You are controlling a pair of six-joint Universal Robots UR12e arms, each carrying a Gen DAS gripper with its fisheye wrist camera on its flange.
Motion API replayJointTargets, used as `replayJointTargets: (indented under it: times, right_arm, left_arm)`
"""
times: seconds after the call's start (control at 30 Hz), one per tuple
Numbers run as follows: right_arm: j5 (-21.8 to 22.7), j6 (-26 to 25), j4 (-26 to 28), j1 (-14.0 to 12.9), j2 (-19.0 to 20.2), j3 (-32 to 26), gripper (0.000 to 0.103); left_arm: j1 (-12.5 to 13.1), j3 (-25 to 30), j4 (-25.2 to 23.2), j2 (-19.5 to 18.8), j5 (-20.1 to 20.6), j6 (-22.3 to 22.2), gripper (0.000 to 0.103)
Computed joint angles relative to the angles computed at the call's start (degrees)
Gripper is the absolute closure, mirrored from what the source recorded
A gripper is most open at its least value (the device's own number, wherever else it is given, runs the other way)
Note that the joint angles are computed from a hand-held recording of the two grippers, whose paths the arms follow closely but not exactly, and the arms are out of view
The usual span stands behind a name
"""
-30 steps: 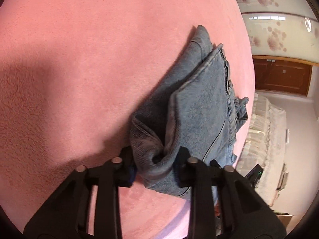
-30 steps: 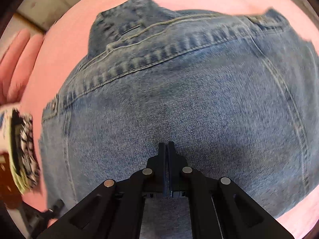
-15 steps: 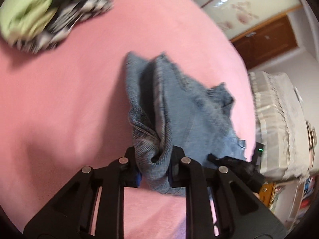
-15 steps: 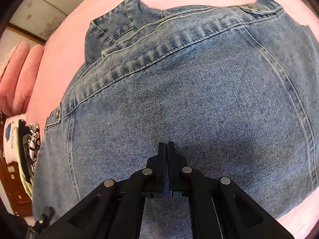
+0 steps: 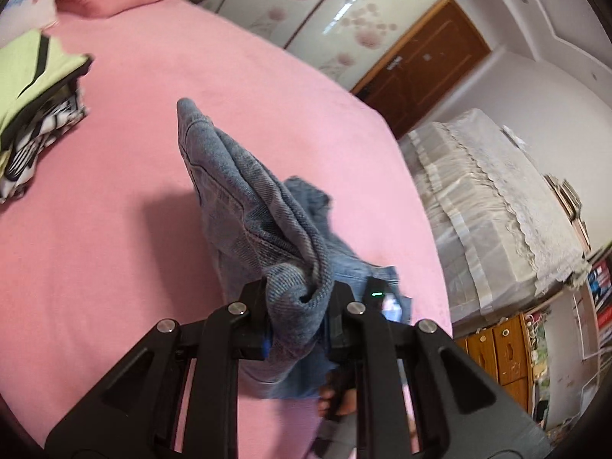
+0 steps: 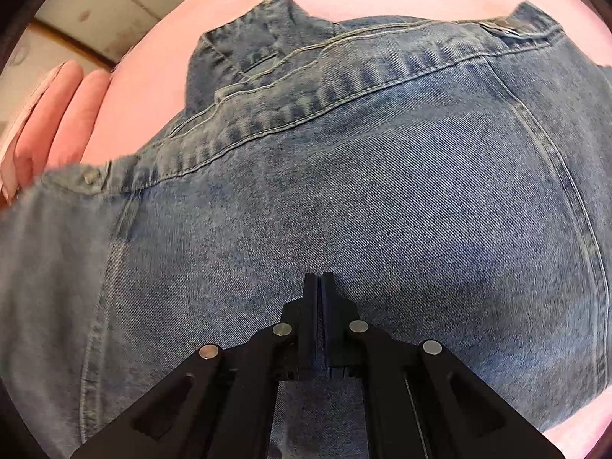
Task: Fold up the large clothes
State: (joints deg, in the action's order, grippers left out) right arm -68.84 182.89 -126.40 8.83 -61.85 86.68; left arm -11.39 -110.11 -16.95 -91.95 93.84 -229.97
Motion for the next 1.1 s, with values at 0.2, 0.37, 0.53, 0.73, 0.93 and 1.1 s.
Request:
replayJointTargets:
  times: [0.2,0.37,0.53,0.73,0.93,1.1]
  right_arm:
    - [3.7,-9.3,4.3,-2.9,-0.8,0.8,0.102]
    - [4.9,-22.3,11.2,-5.0,-1.1,-0.3,0.103]
    - [12.8,-23.9,19.6,-10.5,-0.5,-1.8,0.103]
    - [15.8,-21.5,19.5,-18.5,-2.1,0.4,0.103]
    - [16.5,-23.4,20.8,-24.7,-3.7,1.2,0.103]
    - [16.2,-22.5,19.2,-27.9,-5.0,2.0,0.101]
  left_arm:
    - [-6.7,8.8,-3.3,-5.1,6.6,3.0,0.089]
    - [-12.2,17.9,-6.7,-11.0,10.1,4.1,0.089]
    - [-15.7,25.9,-10.6,-16.5,8.8,2.3,0.089]
    - [-18.8,35.4,-19.3,-23.0,5.4,2.4,0.089]
    - [-19.8,41.6,-29.3,-27.7,3.5,2.8,0.087]
    - [-19.7,46.0,-40.4,-30.3,-1.3,7.1,0.078]
